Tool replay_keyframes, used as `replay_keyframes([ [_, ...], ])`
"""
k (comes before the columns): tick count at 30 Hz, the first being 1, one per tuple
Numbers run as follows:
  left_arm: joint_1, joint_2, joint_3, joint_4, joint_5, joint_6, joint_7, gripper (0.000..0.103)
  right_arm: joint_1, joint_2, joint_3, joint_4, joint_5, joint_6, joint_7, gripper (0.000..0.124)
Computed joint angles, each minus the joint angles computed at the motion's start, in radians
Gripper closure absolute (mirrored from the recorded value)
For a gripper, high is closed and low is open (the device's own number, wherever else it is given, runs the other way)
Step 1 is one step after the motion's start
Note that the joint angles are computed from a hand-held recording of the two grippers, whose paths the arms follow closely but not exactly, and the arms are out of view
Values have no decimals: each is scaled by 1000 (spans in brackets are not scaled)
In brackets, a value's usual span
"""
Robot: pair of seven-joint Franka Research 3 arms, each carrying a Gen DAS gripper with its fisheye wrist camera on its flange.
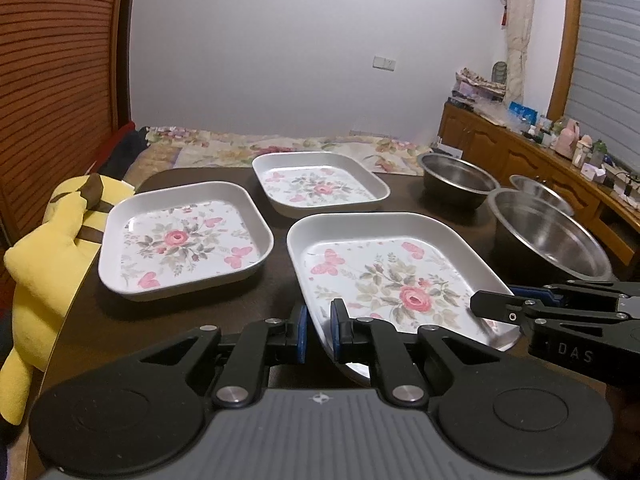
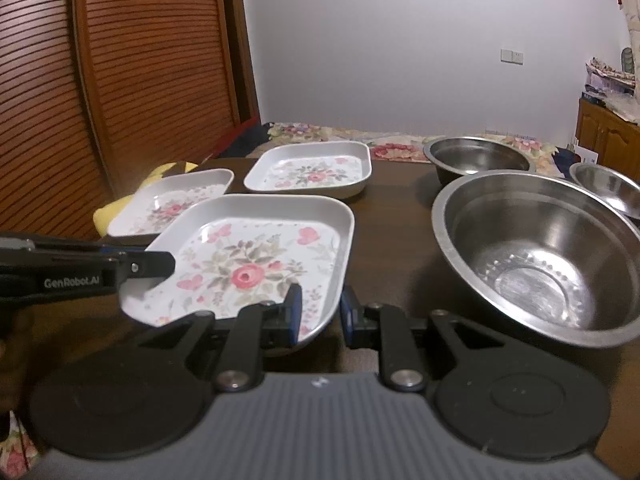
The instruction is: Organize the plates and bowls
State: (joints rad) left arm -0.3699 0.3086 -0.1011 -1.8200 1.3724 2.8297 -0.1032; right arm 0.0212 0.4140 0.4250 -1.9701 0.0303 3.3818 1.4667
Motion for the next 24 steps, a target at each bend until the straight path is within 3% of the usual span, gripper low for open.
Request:
replay_keyframes([
  [7,-5,-58,-24,-81,53,-13,-73,90,-62,-67,44,-119,-73,51,69,102],
  [14,9,-101,-50,-146,61,-15,-120,90,-61,-99,27,-178,-176,79,173,102],
  [24,20,-111,-70,-164,44,-40,-91,90,-62,-106,0,-199,-327,103,326,102],
])
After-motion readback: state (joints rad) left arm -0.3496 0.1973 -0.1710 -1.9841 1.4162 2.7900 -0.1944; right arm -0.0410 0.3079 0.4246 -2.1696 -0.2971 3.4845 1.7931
